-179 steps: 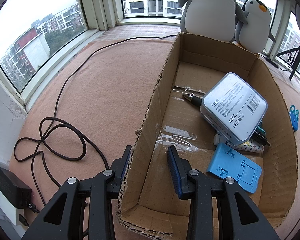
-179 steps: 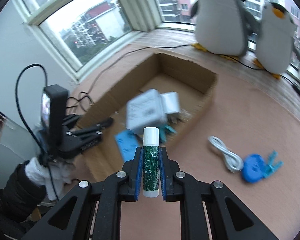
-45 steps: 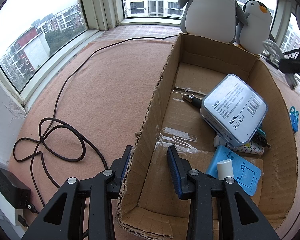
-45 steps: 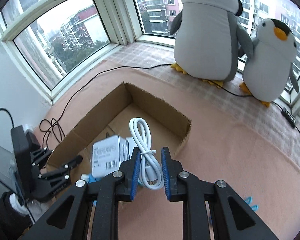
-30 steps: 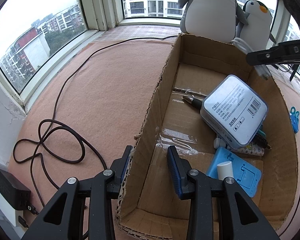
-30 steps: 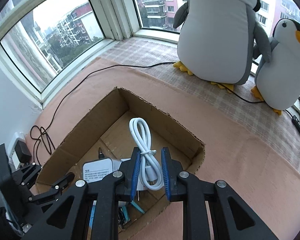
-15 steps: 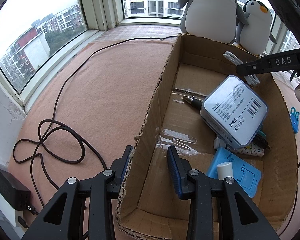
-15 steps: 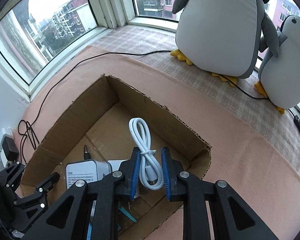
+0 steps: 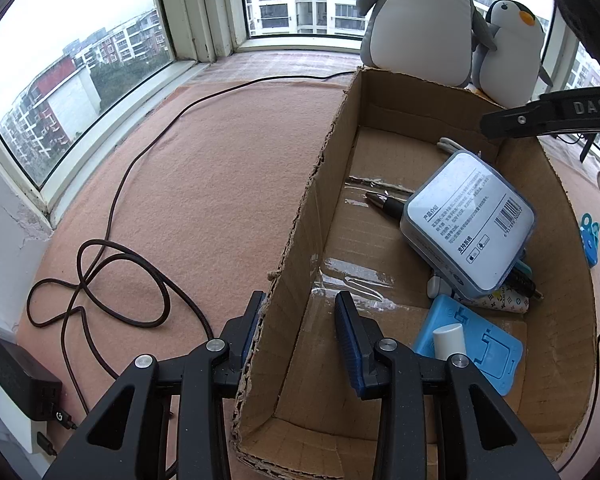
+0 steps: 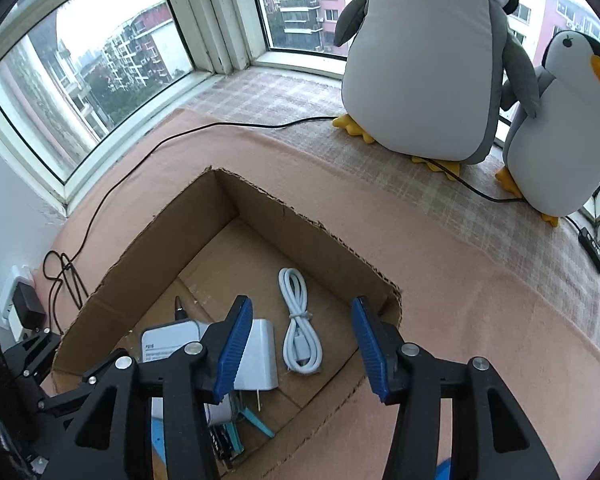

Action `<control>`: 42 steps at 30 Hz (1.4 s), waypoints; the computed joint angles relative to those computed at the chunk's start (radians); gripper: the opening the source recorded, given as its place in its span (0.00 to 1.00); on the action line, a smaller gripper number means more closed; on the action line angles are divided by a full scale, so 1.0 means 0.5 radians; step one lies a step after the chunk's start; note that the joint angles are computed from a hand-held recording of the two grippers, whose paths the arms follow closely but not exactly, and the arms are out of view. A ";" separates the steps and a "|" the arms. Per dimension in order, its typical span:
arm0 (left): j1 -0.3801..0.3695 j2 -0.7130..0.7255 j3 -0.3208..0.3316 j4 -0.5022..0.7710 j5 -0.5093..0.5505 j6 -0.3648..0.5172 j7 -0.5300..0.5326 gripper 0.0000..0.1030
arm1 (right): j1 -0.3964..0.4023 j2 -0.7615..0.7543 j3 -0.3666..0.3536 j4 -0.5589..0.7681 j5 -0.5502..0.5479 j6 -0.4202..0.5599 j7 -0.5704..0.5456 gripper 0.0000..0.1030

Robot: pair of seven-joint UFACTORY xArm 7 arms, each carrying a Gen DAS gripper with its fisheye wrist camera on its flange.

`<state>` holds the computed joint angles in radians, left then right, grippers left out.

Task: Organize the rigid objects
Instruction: 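Return the right gripper and grasp the blue round tape measure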

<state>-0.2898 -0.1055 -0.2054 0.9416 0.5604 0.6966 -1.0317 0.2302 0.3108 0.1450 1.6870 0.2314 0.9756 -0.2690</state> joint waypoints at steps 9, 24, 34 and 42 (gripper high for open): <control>0.001 -0.006 -0.003 -0.005 0.002 0.001 -0.003 0.37 | -0.150 -0.268 -0.025 -0.227 0.325 0.035 -0.145 0.48; 0.002 -0.013 -0.005 -0.010 0.000 0.003 0.002 0.37 | -0.373 -0.629 -0.259 -0.681 0.401 0.077 -0.191 0.49; 0.003 -0.014 -0.006 -0.013 0.001 0.000 -0.001 0.37 | -0.410 -0.733 -0.292 -0.962 0.468 0.156 -0.194 0.49; 0.005 -0.017 -0.006 -0.015 0.000 -0.001 0.001 0.37 | -0.396 -0.689 -0.280 -1.003 0.449 0.080 -0.128 0.49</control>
